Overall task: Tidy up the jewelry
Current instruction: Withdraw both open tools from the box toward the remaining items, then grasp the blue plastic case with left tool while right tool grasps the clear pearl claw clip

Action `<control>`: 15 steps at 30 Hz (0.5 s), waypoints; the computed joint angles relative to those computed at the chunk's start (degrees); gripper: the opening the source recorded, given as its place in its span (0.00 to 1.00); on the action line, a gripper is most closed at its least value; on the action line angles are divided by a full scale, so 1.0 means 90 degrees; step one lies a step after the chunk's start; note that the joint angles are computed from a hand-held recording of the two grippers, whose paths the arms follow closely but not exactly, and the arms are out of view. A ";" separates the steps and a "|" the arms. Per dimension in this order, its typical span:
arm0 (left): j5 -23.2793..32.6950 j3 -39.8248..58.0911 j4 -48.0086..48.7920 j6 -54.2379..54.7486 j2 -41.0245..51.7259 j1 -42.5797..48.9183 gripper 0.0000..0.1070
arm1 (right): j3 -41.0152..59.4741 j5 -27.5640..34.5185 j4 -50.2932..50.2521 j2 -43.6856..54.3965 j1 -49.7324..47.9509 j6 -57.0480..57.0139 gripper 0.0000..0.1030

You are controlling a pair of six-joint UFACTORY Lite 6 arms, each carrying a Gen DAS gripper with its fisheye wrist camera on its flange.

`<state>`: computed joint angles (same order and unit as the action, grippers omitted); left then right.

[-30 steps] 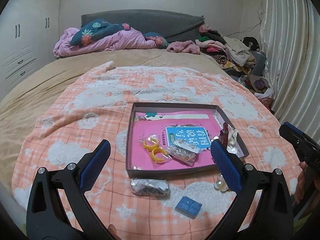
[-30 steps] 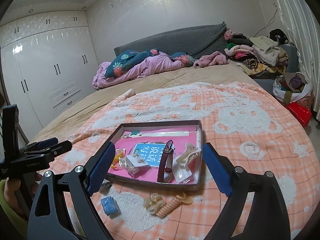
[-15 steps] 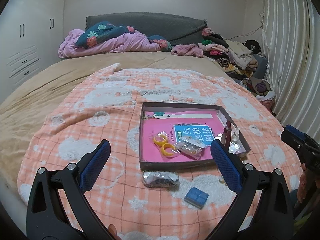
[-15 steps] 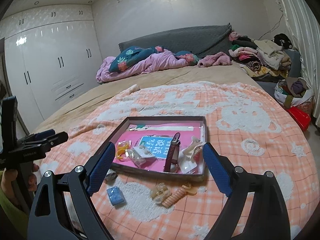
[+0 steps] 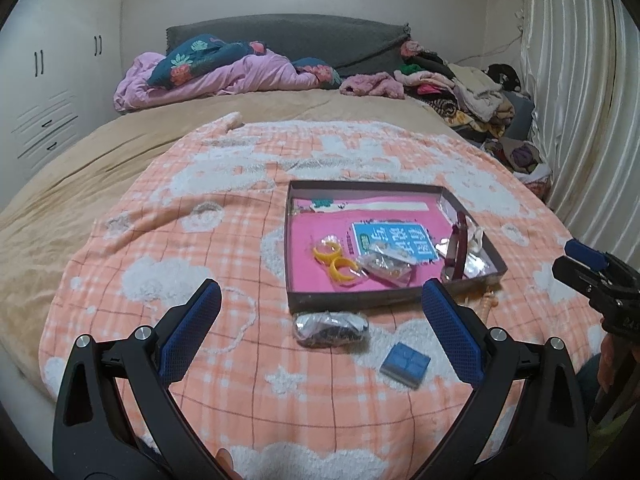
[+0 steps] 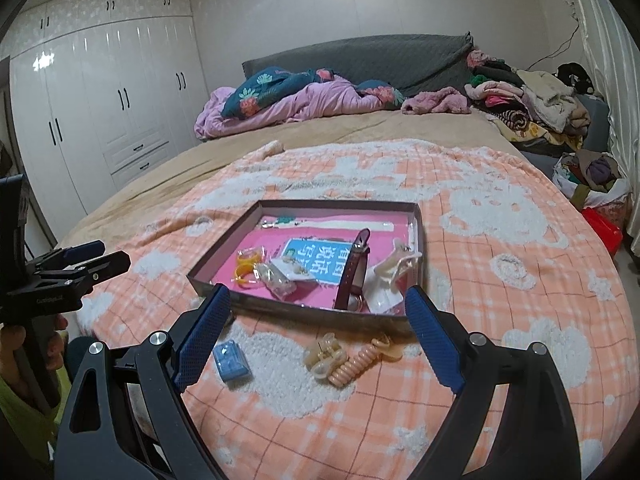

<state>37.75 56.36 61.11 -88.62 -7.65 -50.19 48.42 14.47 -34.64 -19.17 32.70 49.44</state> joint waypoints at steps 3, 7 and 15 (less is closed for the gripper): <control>-0.0065 -0.0078 -0.0020 0.0010 0.0039 -0.0040 0.87 | -0.0066 0.0039 -0.0139 0.0042 0.0048 0.0065 0.81; -0.0212 -0.0155 -0.0043 0.0025 0.0176 -0.0123 0.87 | -0.0091 0.0028 0.0093 0.0177 0.0059 -0.0255 0.75; -0.0553 -0.0239 -0.0038 -0.0072 0.0621 -0.0306 0.87 | -0.0168 -0.0208 0.0894 0.0456 -0.0052 -0.1149 0.73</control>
